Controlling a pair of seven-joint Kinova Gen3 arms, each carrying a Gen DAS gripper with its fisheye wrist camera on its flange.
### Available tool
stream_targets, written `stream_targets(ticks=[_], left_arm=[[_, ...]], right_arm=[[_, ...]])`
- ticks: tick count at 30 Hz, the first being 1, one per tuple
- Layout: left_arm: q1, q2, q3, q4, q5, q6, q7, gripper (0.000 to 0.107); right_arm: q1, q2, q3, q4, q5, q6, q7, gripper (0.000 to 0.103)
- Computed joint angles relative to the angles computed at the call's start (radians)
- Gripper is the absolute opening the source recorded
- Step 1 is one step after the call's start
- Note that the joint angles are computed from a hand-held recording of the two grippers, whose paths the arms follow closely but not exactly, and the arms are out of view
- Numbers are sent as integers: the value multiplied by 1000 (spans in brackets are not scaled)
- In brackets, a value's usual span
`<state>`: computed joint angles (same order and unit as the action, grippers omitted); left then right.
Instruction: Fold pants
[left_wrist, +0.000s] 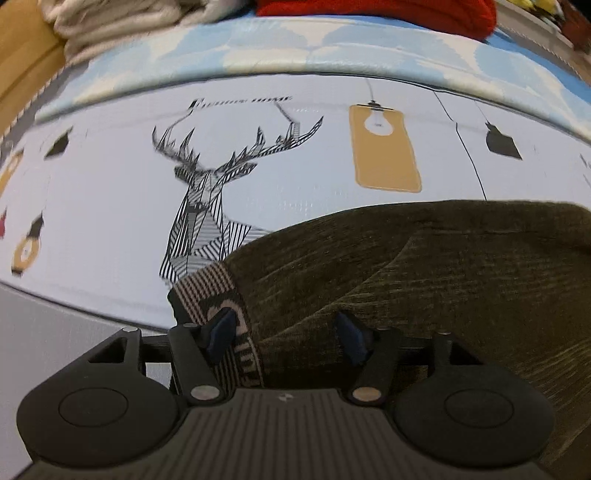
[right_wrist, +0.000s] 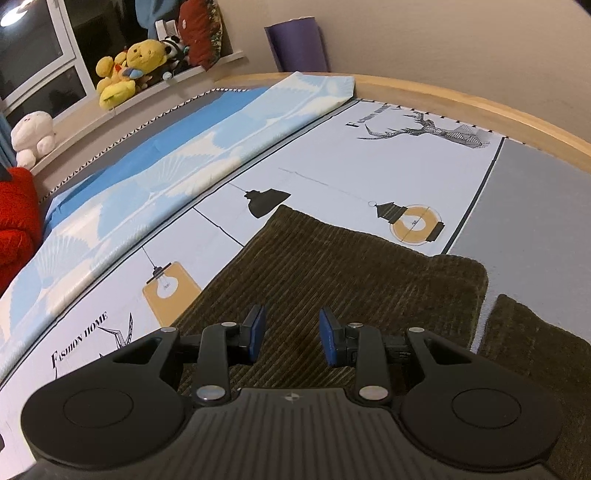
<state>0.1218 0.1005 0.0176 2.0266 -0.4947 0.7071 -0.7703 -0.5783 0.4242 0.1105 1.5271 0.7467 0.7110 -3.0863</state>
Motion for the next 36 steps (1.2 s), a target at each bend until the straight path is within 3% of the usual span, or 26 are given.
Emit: stream_targets(ticks=[6, 14, 17, 18, 19, 22, 26, 31, 36], left_arm=[[-10, 14, 2, -70, 67, 88, -40, 68], [-21, -25, -10, -55, -4, 65, 108, 69], [-23, 25, -24, -42, -21, 84, 89, 73], [-31, 37, -23, -37, -11, 90, 77, 79], [-38, 31, -31, -30, -3, 79, 78, 84], [-98, 12, -12, -40, 54, 75, 45, 82], [-66, -14, -44, -31, 18, 64, 64, 82], [-156, -58, -59, 6, 148, -11, -21, 82], [-169, -68, -45, 30, 126, -61, -6, 82]], right_arm=[[8, 11, -6, -18, -24, 5, 16, 34], [3, 17, -1, -26, -36, -3, 35, 34], [3, 21, 1, -29, -42, 1, 41, 34], [6, 23, -1, -32, -48, 4, 47, 34], [10, 26, -4, -35, -57, 5, 53, 34], [15, 31, -6, -41, -72, 0, 73, 34], [11, 40, 1, -51, -83, 3, 83, 34], [15, 51, -2, -64, -107, -7, 103, 34], [11, 60, 9, -73, -113, -32, 115, 34]])
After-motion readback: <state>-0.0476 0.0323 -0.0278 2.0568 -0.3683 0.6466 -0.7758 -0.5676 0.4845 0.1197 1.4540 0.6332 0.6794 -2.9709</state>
